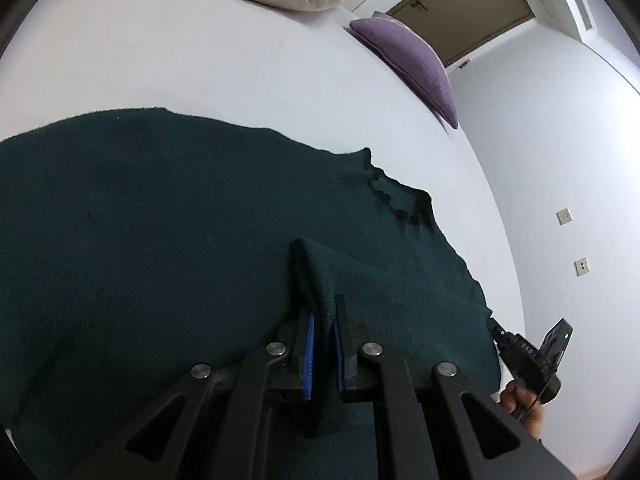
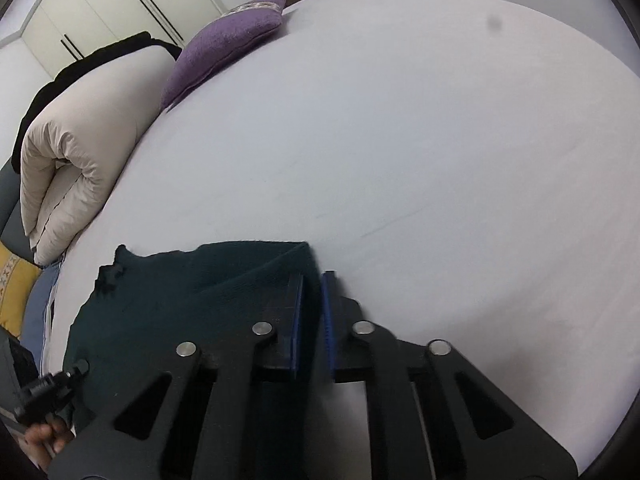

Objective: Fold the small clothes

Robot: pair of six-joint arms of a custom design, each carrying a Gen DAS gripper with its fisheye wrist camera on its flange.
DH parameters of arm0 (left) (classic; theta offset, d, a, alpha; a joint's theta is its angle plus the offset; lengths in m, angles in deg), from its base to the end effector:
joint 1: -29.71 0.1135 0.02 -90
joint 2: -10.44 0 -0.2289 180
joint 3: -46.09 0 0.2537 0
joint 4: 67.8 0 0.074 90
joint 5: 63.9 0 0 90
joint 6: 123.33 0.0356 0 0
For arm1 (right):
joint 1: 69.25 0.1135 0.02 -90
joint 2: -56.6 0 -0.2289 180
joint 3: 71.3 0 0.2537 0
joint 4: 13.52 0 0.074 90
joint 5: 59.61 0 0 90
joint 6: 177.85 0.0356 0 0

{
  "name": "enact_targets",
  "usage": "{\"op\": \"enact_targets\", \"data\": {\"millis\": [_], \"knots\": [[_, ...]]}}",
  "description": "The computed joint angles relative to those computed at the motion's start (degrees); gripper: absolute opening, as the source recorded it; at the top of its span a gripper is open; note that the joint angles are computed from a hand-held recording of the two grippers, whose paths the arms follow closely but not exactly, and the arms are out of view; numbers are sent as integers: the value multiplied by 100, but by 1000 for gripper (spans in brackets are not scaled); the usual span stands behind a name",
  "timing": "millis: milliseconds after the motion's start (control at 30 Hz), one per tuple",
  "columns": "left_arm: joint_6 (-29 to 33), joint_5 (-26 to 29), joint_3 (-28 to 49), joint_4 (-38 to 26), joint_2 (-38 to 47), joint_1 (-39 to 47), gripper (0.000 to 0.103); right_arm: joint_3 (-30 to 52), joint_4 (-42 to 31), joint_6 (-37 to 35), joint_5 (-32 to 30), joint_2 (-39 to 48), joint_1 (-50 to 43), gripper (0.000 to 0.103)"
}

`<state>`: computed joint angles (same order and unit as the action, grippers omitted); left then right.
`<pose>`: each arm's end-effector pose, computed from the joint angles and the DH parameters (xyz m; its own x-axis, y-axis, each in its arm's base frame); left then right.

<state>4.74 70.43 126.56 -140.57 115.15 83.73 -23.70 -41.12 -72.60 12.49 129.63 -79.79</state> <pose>0.1948 0.2260 0.1320 -0.8469 -0.4157 -0.3316 -0.1356 0.7718 -0.6213 0.2450 -0.0345 0.1373 -0.7598 0.3960 -0.5156 0.1992 0.8968 0.3951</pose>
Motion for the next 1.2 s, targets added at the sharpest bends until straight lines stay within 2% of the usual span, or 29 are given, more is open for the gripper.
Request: {"op": "enact_targets", "data": {"millis": [67, 167, 233, 300, 367, 500, 533, 600, 667, 700, 767, 933, 1000, 1067, 1100, 1133, 1200], "knots": [[45, -7, -220, 101, -300, 148, 16, -33, 45, -8, -54, -7, -50, 5], [89, 54, -227, 27, -485, 469, 31, -68, 60, 46, -233, -56, -199, 6], [121, 2, -408, 161, -779, 618, 33, -167, -64, 122, -318, -274, -312, 10], [405, -116, -613, 135, -1056, 589, 39, -327, -387, 134, -186, -864, -360, 14], [429, -335, -898, 303, -1329, 438, 44, -526, -703, 70, -369, -1506, -460, 15], [280, -487, -1373, 685, -1625, 167, 46, -863, -1814, -123, -363, -2929, -220, 15], [261, -511, -1475, 779, -1709, 130, 45, -915, -1977, -133, -254, -3113, -35, 15], [278, -689, -1714, 1016, -1953, 41, 21, -1058, -2313, -210, 347, -3462, 632, 15], [510, -764, -1790, 1030, -2028, 126, 16, -1267, -2351, -231, 1310, -3577, 1422, 15], [553, -782, -1773, 1022, -2015, 145, 13, -1338, -2294, -259, 1497, -3537, 1532, 15], [745, -819, -1806, 979, -2059, 228, 11, -1445, -2365, -241, 1541, -3733, 1478, 16], [913, -815, -2044, 1123, -2211, 312, 12, -1688, -2533, -637, 1014, -4137, 839, 15], [1026, -575, -1720, 672, -1935, 546, 12, -1688, -2416, -766, 843, -4004, 640, 15], [1463, -352, -1380, 28, -1848, 1012, 13, -1542, -2382, -798, 627, -3740, 405, 15], [1722, -264, -1229, -248, -1837, 1278, 19, -1444, -2592, -690, 589, -3836, 328, 18], [2229, -115, -868, -764, -1646, 1761, 23, -1399, -2692, -541, 667, -3919, 358, 24], [2998, 104, 98, -1742, -924, 2672, 48, -1253, -3359, -228, 920, -4643, 463, 27]]}}
